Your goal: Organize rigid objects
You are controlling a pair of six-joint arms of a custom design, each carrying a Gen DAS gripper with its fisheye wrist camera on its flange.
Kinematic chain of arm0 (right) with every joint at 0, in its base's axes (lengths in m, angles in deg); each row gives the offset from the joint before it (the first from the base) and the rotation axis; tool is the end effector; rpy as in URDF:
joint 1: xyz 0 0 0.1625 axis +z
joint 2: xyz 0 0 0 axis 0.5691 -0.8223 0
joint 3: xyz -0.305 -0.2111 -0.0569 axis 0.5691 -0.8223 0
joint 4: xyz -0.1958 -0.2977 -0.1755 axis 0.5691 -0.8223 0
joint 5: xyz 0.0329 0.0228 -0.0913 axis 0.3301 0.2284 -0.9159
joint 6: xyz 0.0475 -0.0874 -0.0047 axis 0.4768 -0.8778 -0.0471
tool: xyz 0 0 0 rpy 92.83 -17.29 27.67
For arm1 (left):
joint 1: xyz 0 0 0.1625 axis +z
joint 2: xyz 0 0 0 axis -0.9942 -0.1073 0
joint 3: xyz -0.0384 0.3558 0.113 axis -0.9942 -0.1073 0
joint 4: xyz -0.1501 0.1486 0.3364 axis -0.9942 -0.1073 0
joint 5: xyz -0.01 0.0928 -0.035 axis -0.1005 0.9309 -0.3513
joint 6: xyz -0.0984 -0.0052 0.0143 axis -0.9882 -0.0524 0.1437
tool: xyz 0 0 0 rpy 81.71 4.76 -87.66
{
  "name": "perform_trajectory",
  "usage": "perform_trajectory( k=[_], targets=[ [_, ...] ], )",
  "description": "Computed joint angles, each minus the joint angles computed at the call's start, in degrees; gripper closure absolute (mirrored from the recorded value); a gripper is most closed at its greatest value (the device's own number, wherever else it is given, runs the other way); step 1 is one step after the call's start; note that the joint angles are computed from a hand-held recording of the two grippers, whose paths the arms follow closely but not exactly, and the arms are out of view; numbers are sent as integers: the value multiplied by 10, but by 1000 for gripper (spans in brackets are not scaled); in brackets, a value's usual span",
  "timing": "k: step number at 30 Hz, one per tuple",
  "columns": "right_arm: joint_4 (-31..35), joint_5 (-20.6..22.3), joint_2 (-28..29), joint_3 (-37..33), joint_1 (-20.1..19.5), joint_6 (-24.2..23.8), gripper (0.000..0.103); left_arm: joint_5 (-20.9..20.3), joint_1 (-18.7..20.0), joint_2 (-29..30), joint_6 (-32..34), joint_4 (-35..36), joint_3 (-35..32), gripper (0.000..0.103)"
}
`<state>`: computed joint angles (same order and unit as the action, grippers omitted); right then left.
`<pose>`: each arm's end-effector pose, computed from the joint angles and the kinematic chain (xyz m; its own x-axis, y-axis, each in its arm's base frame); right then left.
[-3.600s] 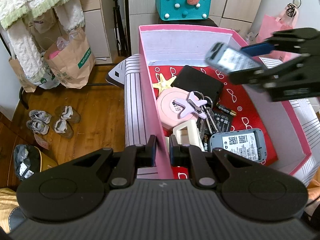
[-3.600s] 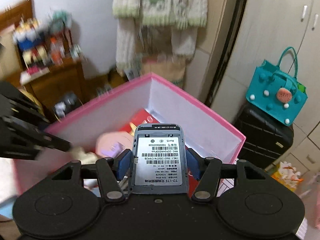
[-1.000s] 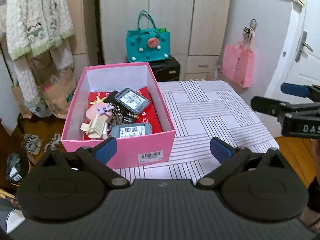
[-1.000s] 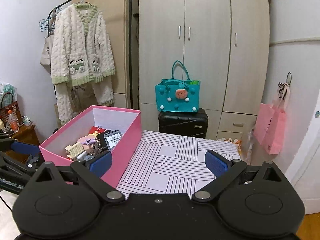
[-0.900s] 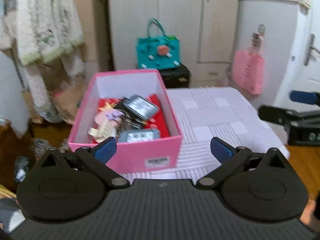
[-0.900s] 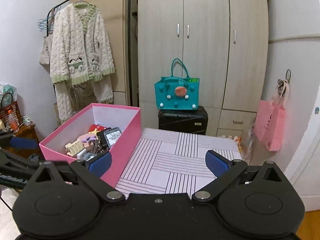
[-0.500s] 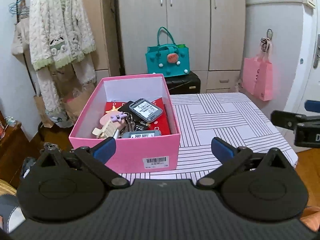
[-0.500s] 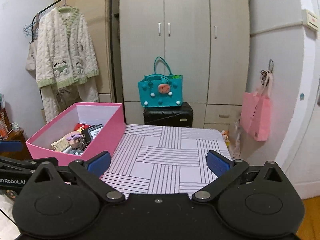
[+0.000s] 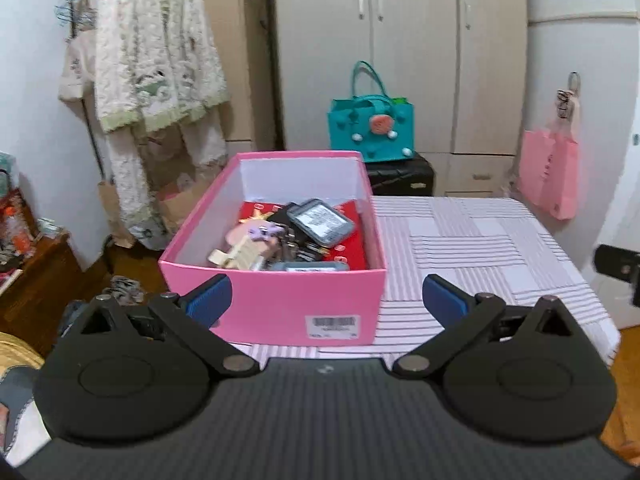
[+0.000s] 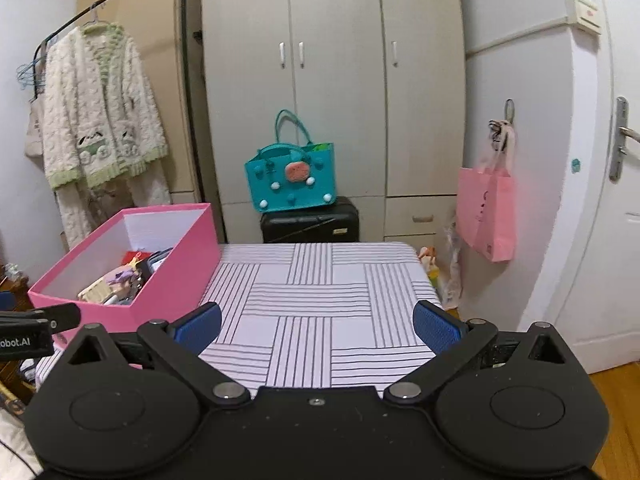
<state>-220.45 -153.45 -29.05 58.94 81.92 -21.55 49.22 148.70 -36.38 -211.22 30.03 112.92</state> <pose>0.3255 -0.5379 0.0608 -0.7096 0.3322 0.6214 -0.4884 0.4039 -0.7736 -0.0838 -0.6163 0.2542 -0.6525 0.2811 -0.7037 0.7331 0.4692 -0.4924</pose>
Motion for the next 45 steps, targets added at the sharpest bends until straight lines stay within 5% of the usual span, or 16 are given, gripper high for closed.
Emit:
perform_trajectory(
  k=[13,32,45],
  targets=[
    [17,0,3,8,-4,28,0,-43,9,27,6,4,-22,0],
    [4,-5,22,-11,-10,2,0,-55,0,-1,50,-65,37,0],
    [0,-10,36,-24,-10,-16,0,-43,5,5,35,-46,28,0]
  ],
)
